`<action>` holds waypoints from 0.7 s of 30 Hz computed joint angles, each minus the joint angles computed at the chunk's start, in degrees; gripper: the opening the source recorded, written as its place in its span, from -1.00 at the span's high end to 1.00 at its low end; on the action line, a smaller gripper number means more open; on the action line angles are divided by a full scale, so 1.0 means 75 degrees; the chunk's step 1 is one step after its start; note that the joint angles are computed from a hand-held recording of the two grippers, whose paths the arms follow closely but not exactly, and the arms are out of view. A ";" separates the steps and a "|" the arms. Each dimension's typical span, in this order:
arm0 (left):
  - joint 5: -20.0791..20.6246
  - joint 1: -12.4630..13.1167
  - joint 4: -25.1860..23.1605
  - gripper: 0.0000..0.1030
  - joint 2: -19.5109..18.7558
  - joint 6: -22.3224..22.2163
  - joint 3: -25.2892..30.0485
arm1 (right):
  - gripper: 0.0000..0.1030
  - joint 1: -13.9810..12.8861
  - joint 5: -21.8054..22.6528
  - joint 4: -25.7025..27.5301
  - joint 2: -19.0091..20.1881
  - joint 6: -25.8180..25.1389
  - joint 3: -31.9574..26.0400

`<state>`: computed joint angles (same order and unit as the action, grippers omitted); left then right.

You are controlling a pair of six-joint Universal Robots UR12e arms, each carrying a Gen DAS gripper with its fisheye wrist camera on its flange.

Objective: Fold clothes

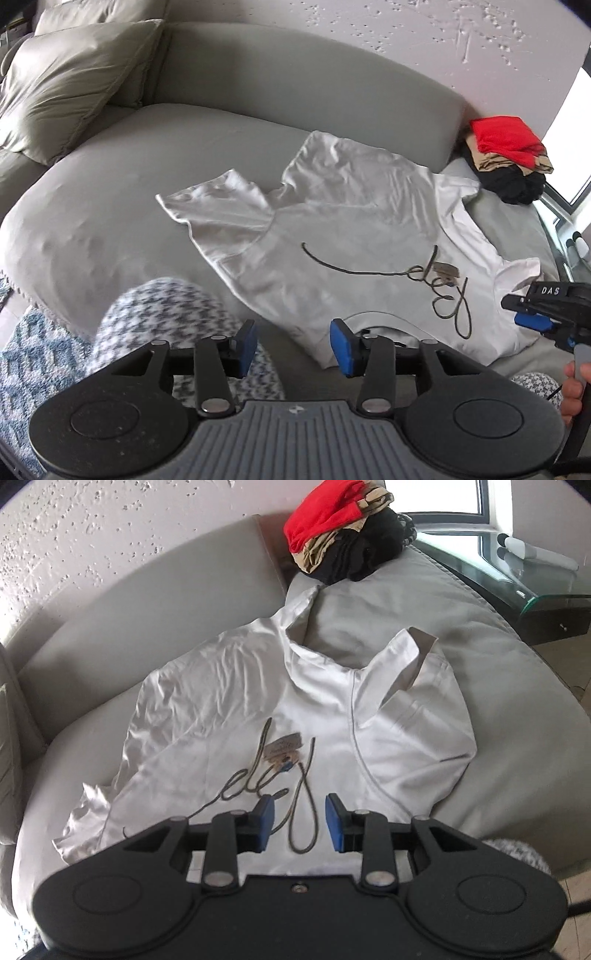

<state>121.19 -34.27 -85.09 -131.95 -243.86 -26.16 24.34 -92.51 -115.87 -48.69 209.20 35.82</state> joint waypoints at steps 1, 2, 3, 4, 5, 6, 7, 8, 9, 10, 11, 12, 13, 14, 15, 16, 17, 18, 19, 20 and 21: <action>0.0020 -0.0006 0.0180 0.15 0.0101 0.0039 -0.0211 | 0.40 0.0035 -0.0048 0.0057 0.0025 0.0003 -0.0042; 0.0040 -0.0013 0.0356 0.15 0.0193 0.0083 -0.0409 | 0.40 0.0071 -0.0110 0.0166 0.0051 -0.0008 -0.0100; 0.0048 -0.0016 0.0505 0.15 0.0259 0.0155 -0.0566 | 0.40 0.0103 -0.0150 0.0259 0.0068 0.0008 -0.0140; 0.0018 -0.0011 0.0691 0.15 0.0313 0.0281 -0.0718 | 0.40 0.0125 -0.0142 0.0307 0.0086 0.0029 -0.0167; -0.0021 -0.0004 0.0881 0.15 0.0363 0.0416 -0.0866 | 0.40 0.0132 -0.0106 0.0281 0.0089 0.0045 -0.0161; -0.0086 0.0007 0.0953 0.15 0.0338 0.0559 -0.0863 | 0.40 0.0136 -0.0066 0.0229 0.0085 0.0060 -0.0141; -0.0158 0.0020 0.1002 0.15 0.0299 0.0703 -0.0834 | 0.40 0.0139 -0.0026 0.0174 0.0080 0.0075 -0.0119; -0.0231 0.0033 0.1046 0.15 0.0257 0.0846 -0.0798 | 0.40 0.0134 0.0026 -0.0005 0.0048 0.0082 -0.0031; -0.0330 0.0048 0.1043 0.15 0.0154 0.1044 -0.0641 | 0.40 0.0126 0.0084 -0.0237 0.0009 0.0086 0.0079; -0.0433 0.0063 0.1022 0.15 0.0036 0.1250 -0.0450 | 0.40 0.0118 0.0141 -0.0466 -0.0028 0.0092 0.0183; -0.0539 0.0078 0.0990 0.15 -0.0089 0.1454 -0.0246 | 0.40 0.0098 0.0247 -0.0761 -0.0100 0.0167 0.0350; -0.0645 0.0093 0.0943 0.15 -0.0224 0.1656 -0.0021 | 0.40 0.0073 0.0372 -0.1083 -0.0184 0.0278 0.0538; -0.0752 0.0109 0.0886 0.15 -0.0365 0.1857 0.0219 | 0.39 0.0044 0.0508 -0.1389 -0.0262 0.0382 0.0710; -0.0860 0.0124 0.0813 0.15 -0.0517 0.2056 0.0482 | 0.38 0.0008 0.0638 -0.1704 -0.0357 0.0459 0.0909; -0.0935 0.0145 0.0654 0.15 -0.0690 0.2169 0.0804 | 0.37 -0.0025 0.0712 -0.1986 -0.0446 0.0507 0.1093; -0.1002 0.0164 0.0484 0.15 -0.0896 0.2264 0.1190 | 0.35 -0.0059 0.0753 -0.2243 -0.0533 0.0542 0.1270; -0.1046 0.0179 0.0359 0.15 -0.1055 0.2310 0.1491 | 0.32 -0.0104 0.0800 -0.2399 -0.0609 0.0595 0.1412; -0.1085 0.0193 0.0276 0.15 -0.1189 0.2353 0.1742 | 0.30 -0.0155 0.0851 -0.2509 -0.0679 0.0657 0.1534; -0.1094 0.0209 0.0400 0.15 -0.1168 0.2362 0.1673 | 0.30 -0.0205 0.0902 -0.2617 -0.0747 0.0720 0.1653; -0.1098 0.0224 0.0604 0.15 -0.1099 0.2370 0.1500 | 0.28 -0.0256 0.0966 -0.2619 -0.0791 0.0695 0.1716; -0.1063 0.0242 0.0782 0.15 -0.1000 0.2334 0.1268 | 0.26 -0.0307 0.1036 -0.2572 -0.0823 0.0630 0.1753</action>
<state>113.22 -32.45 -79.23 -139.44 -226.36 -16.65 22.04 -84.74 -135.15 -54.86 213.93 48.97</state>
